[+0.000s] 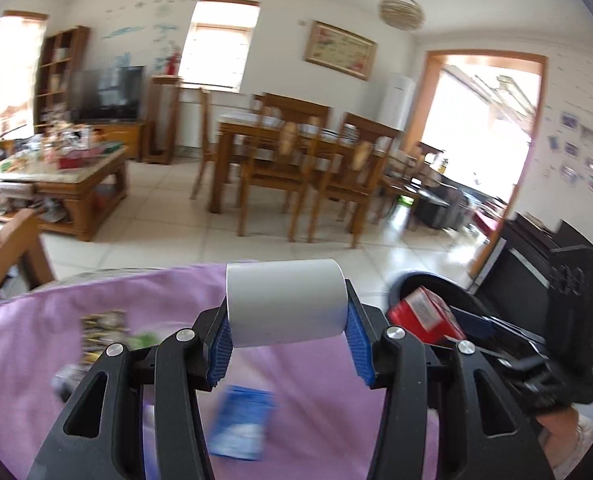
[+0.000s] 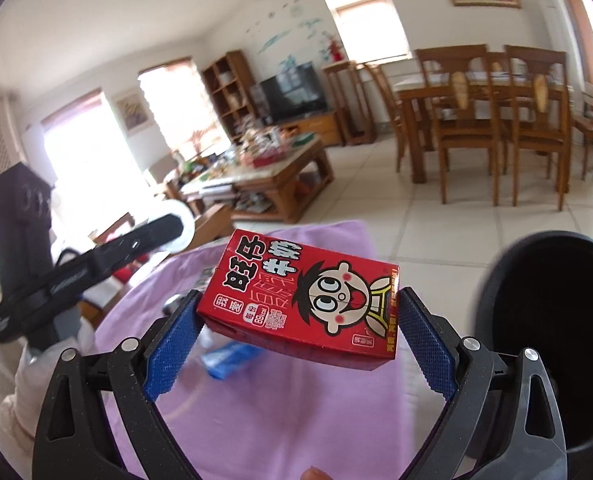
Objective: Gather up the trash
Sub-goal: 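Carry the white roll and red box to the bin and release both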
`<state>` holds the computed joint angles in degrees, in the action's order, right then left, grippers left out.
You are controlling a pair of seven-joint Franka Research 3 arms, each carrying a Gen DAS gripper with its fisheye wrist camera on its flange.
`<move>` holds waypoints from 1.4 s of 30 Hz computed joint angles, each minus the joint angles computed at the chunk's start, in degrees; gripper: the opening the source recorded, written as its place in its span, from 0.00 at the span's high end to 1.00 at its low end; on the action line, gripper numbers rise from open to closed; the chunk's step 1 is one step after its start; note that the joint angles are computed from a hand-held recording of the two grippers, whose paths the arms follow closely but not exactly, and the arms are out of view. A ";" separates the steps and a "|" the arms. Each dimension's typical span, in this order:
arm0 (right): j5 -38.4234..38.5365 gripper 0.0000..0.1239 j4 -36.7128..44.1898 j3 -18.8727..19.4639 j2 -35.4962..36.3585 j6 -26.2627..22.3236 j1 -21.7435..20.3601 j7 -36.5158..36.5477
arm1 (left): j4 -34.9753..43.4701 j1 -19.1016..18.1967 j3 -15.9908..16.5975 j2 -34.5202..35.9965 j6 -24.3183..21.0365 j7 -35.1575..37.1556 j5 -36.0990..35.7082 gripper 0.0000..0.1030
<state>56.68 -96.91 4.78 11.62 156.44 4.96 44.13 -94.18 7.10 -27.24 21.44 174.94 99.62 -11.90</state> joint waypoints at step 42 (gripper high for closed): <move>19.59 0.23 -4.99 -6.36 1.70 -8.37 -17.08 -7.01 | 26.56 -27.63 12.76 20.20 -14.48 -10.09 18.54 0.28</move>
<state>76.27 -101.90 -1.58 13.32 148.07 -12.12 37.12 -67.63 -20.53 -14.48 41.64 160.46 89.52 6.65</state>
